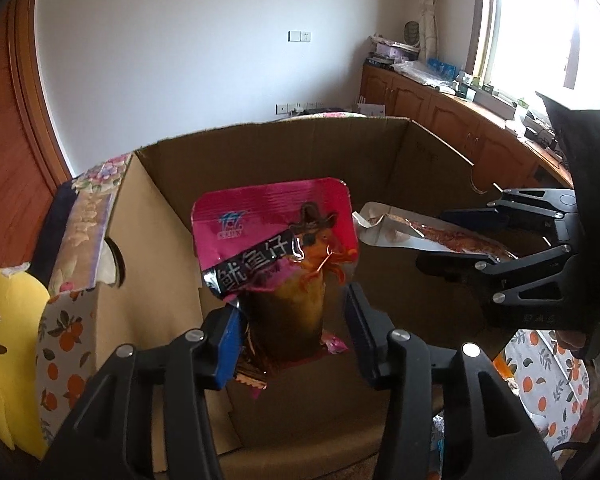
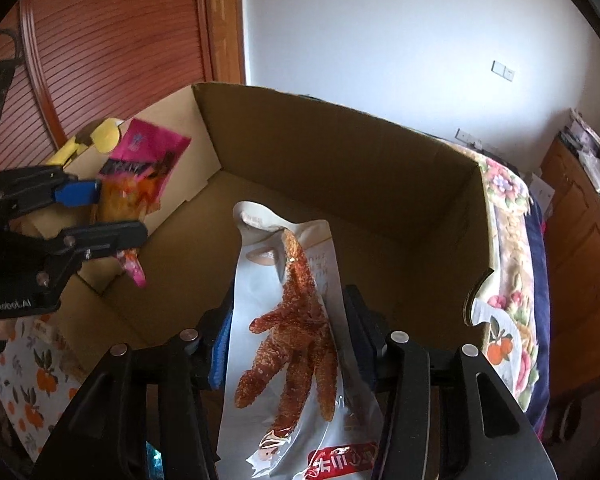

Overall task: Organize snacks
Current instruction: 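Open both tools to drop the packets into the box and withdraw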

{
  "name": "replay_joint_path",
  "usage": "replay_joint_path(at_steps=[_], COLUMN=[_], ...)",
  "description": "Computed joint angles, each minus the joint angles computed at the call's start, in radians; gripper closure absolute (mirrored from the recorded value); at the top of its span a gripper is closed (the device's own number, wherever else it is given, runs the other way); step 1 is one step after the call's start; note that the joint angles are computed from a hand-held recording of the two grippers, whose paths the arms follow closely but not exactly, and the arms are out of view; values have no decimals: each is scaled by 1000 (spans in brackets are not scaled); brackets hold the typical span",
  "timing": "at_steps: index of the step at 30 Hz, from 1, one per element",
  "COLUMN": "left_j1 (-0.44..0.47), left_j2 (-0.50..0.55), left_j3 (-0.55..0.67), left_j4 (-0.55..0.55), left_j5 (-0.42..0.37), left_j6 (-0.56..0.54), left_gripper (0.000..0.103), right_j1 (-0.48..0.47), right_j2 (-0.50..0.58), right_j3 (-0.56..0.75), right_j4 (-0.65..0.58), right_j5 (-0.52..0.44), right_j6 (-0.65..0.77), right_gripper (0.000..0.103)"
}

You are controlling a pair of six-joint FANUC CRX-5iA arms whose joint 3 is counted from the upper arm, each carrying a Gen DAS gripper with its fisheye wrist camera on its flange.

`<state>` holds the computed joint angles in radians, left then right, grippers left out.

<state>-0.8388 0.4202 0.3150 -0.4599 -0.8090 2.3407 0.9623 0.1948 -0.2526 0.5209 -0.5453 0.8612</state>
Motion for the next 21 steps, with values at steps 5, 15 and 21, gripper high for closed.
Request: replay_joint_path(at_steps=[5,15,21], left_j1=[10,-31,-63], left_j2=[6,25,-37], left_j3=[-2,76,16], left_j4=[52,-32,-92], left_j5=[10,-109,-53], left_j6=[-32,-23,61], left_gripper=[49,42,37], right_j1=[4,11,19], right_j2=[0,-29,-142], right_j3=[-6,-37,-154], right_j4=[17,67,157], right_j5=[2,17,87], right_j6=[-20,-88,-229], right_gripper=[48,31,31])
